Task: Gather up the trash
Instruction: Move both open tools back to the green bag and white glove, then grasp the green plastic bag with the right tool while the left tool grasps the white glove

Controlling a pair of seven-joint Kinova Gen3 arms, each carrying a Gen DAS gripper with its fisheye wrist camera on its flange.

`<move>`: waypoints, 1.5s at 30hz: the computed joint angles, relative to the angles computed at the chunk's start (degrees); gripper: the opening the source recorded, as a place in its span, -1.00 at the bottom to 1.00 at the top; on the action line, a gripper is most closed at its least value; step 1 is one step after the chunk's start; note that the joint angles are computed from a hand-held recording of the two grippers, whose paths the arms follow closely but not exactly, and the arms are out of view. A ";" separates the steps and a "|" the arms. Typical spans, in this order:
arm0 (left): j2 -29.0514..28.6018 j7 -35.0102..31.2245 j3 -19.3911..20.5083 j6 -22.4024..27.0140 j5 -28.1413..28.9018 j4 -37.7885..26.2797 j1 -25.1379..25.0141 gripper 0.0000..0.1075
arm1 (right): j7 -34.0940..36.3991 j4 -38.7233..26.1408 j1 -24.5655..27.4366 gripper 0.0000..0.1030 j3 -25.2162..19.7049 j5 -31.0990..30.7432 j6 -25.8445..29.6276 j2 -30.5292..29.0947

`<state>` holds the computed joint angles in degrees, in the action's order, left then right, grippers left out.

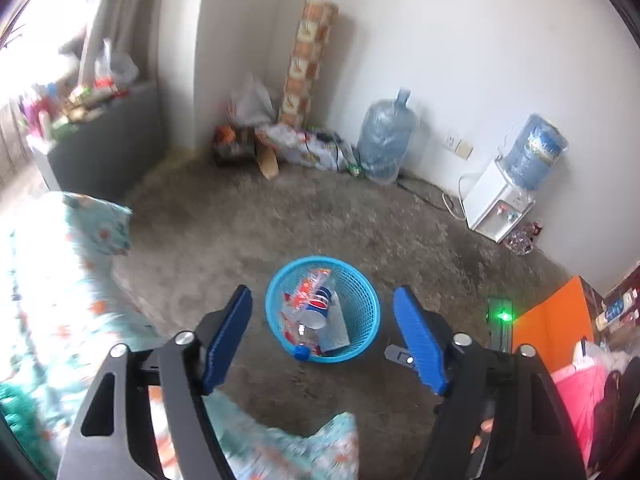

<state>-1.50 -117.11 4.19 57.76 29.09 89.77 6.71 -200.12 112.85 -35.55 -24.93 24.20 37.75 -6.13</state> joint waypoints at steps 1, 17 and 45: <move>-2.16 -0.62 -0.86 0.23 -0.18 0.94 -0.41 0.41 | 0.44 -1.39 -1.00 0.55 0.05 0.69 1.32 0.20; -25.68 -3.64 -19.82 4.05 -5.69 10.85 -5.34 0.58 | 20.68 -21.75 -11.03 0.65 0.98 -0.26 7.99 6.70; -10.00 -15.76 -46.06 13.53 12.19 9.06 -20.74 0.59 | 59.48 -66.78 -19.97 0.44 10.06 -33.72 7.83 40.86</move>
<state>-11.50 -132.87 -41.87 71.29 41.27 98.83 -14.03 -140.64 46.07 -55.52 -14.86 -9.52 45.58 34.74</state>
